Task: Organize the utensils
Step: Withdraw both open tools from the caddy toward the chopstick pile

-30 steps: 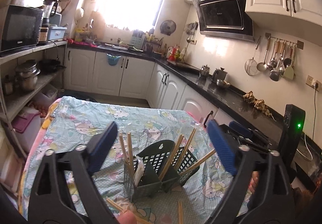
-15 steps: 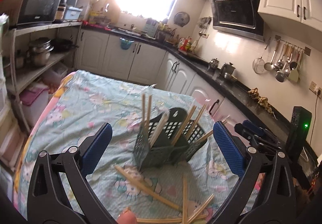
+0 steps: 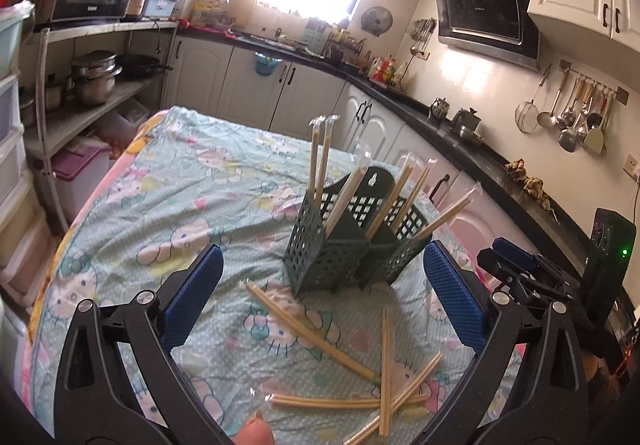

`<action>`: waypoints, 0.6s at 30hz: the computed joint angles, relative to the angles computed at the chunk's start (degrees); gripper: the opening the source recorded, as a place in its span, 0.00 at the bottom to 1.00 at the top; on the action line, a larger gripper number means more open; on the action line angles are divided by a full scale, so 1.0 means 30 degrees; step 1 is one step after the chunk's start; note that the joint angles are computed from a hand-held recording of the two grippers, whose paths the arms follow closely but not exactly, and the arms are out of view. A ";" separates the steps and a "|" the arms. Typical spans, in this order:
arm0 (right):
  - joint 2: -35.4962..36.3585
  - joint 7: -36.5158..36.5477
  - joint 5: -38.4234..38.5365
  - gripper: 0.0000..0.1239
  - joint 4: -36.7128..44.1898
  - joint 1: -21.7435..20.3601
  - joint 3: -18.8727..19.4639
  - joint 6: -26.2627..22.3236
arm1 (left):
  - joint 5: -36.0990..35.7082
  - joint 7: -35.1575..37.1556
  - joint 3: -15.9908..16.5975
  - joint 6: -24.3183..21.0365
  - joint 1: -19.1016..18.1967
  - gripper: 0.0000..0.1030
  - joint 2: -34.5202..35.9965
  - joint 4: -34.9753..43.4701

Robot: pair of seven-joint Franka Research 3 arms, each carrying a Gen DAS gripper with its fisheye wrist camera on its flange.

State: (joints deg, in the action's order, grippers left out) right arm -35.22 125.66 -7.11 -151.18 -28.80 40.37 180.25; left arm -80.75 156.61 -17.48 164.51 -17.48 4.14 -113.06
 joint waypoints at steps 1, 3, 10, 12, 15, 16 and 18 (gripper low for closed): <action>0.0026 -0.0007 0.0010 0.51 -0.0037 0.0082 -0.0039 -0.0025 | 0.0154 -0.0164 0.0014 -0.0045 0.0004 0.90 -0.0007 -0.0123; 0.0003 0.0032 0.0043 0.51 -0.0169 0.0347 -0.0127 -0.0138 | 0.0585 -0.0463 0.0007 -0.0096 -0.0024 0.90 -0.0061 -0.0405; 0.0046 0.0061 -0.0100 0.51 -0.0489 0.0840 -0.0383 -0.0335 | 0.1532 -0.1007 -0.0061 -0.0022 -0.0156 0.90 -0.0210 -0.1191; 0.0089 0.0051 -0.0169 0.51 -0.0565 0.0997 -0.0519 -0.0386 | 0.2085 -0.1310 -0.0077 0.0076 -0.0222 0.90 -0.0206 -0.1419; 0.0206 0.0045 -0.0300 0.51 -0.0689 0.1186 -0.0654 -0.0494 | 0.2954 -0.1908 -0.0114 0.0209 -0.0263 0.90 -0.0115 -0.1733; 0.0258 0.0059 -0.0341 0.51 -0.0702 0.1245 -0.0690 -0.0542 | 0.3208 -0.2038 -0.0136 0.0253 -0.0262 0.90 -0.0073 -0.1833; 0.0456 0.0059 -0.0428 0.51 -0.0735 0.1427 -0.0862 -0.0714 | 0.3905 -0.2508 -0.0169 0.0255 -0.0242 0.90 -0.0022 -0.2078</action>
State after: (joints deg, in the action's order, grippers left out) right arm -33.85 125.83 -8.39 -153.39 -24.52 37.78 178.10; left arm -69.03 149.08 -17.99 165.27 -18.21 4.07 -119.29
